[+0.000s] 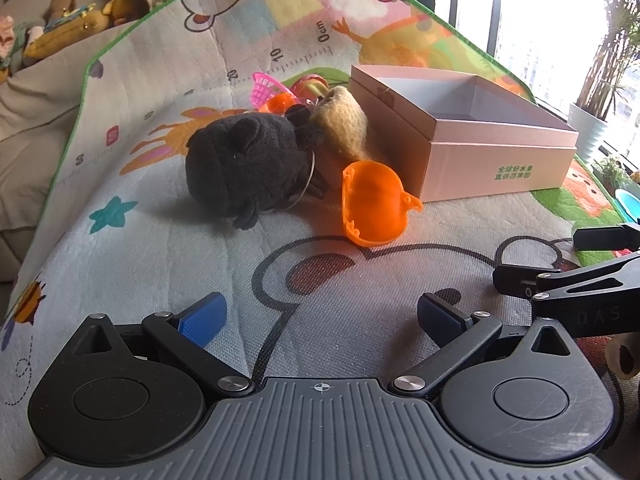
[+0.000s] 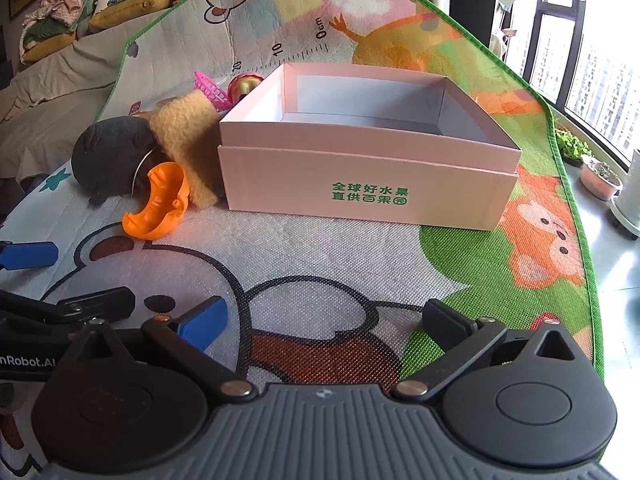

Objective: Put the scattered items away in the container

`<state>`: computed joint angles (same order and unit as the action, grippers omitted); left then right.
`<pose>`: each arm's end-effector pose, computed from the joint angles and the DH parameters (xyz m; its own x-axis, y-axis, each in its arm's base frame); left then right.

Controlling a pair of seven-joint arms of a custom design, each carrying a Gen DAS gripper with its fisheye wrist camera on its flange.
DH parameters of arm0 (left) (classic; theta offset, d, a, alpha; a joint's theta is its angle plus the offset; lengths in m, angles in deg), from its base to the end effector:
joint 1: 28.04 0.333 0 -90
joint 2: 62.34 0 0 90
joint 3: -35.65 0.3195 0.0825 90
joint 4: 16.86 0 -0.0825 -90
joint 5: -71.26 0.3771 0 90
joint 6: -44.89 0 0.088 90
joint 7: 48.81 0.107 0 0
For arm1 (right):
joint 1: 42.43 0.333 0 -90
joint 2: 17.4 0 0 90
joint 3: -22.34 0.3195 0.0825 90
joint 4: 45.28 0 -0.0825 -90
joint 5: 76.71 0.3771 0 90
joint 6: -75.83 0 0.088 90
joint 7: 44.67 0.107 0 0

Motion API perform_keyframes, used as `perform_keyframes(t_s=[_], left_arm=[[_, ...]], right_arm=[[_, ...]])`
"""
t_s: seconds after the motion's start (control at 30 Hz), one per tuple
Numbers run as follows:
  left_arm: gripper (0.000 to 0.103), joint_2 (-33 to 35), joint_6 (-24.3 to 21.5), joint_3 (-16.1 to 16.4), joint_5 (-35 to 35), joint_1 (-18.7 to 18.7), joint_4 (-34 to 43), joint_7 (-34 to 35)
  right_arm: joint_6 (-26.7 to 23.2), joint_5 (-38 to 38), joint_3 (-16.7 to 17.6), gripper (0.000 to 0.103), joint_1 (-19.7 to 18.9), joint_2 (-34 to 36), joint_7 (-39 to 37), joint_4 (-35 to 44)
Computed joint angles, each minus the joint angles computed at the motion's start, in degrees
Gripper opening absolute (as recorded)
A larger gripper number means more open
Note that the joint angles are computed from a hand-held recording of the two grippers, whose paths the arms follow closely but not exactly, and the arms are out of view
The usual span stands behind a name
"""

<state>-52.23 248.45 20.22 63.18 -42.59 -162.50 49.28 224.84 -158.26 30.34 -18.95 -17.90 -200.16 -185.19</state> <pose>0.4465 -0.2360 0.3183 -0.4666 -0.8845 0.0003 -0.5931 0.3127 -0.7419 0.3981 0.2674 0.3183 -0.2289 -0.9733 0.0151 -0.6836 0.1497 -0.7143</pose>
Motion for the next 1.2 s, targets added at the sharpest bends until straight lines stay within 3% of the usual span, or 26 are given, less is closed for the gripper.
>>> perform_keyframes(t_s=[0.17,0.27,0.4,0.53,0.63,0.8,0.87,0.97,1.03,1.13,1.17,1.2], left_arm=[[0.103,0.25,1.86,-3.63,13.69,7.97,-0.56,-10.09],[0.103,0.59,3.8,-3.5,19.92,10.2,-0.45,-13.83],[0.103,0.46,5.7,-1.23,19.43,8.72,-0.75,-11.94],[0.103,0.03,4.54,-1.57,23.94,11.44,0.06,-17.05],[0.103,-0.61,4.37,-1.61,27.91,13.74,0.81,-21.84],[0.103,-1.79,5.38,0.27,28.47,14.49,1.53,-25.46],[0.103,-2.26,6.1,1.41,26.5,13.98,1.4,-24.84],[0.103,-2.59,6.7,2.53,25.21,13.86,1.31,-24.33],[0.103,-2.5,6.92,2.72,26.69,14.57,1.35,-25.58],[0.103,-2.03,7.13,2.71,29.32,15.33,1.5,-26.8],[0.103,-1.83,7.0,2.61,30.03,15.44,1.62,-27.03],[0.103,-1.59,6.88,2.5,30.6,15.48,1.74,-27.07]], right_arm=[[0.3,-0.24,-0.07,0.103,-0.1,-0.08,0.75,-0.16],[0.54,0.55,-0.13,0.103,-0.18,-0.05,-0.19,-0.07],[0.59,1.5,-0.11,0.103,-0.2,-0.05,-1.12,0.09],[1.57,2.67,-0.28,0.103,-0.4,-0.14,-2.48,0.39],[5.23,-4.56,-0.29,0.103,-0.62,-0.13,1.89,1.28],[-2.48,-13.56,2.08,0.103,2.97,3.25,1.52,7.12],[-2.34,-14.31,1.65,0.102,3.62,5.52,-0.86,10.39],[-1.13,-11.35,0.55,0.085,4.05,9.38,-7.72,15.23],[-0.37,-8.73,-0.29,0.08,4.36,11.45,-10.95,17.44],[1.0,-6.13,-1.56,0.064,4.81,13.56,-13.41,19.21],[2.08,-5.27,-1.97,0.051,4.74,13.79,-14.05,19.37],[3.45,-4.64,-2.36,0.051,4.59,13.72,-14.17,19.16]])
